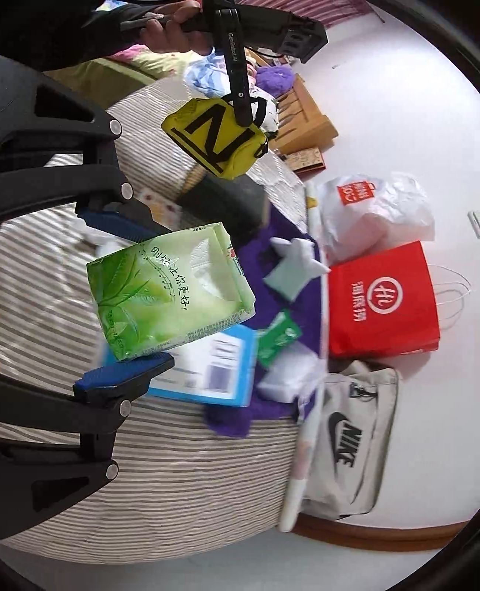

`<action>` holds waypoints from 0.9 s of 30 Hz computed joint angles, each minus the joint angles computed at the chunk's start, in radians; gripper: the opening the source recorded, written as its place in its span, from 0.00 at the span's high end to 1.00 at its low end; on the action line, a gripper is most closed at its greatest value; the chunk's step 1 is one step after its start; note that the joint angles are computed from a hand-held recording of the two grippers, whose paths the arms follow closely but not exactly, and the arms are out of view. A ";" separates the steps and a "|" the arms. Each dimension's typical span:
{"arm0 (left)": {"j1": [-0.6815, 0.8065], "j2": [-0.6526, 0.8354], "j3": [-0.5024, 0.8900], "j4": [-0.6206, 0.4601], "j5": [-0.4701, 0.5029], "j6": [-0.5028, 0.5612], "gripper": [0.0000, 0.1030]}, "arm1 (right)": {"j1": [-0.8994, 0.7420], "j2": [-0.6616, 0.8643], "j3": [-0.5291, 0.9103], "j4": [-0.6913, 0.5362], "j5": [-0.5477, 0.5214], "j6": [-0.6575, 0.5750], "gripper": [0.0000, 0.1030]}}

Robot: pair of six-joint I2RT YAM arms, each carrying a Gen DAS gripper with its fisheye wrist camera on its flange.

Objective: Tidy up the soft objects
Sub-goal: 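Carry the yellow bag with the left gripper while the right gripper carries the wipes pack over the towel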

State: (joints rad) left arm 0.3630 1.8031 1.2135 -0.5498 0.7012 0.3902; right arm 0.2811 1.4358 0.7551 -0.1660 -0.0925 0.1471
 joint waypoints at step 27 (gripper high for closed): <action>-0.153 0.814 1.182 -0.254 -0.189 -0.356 0.93 | -0.069 0.869 1.052 -0.378 0.037 -0.062 0.43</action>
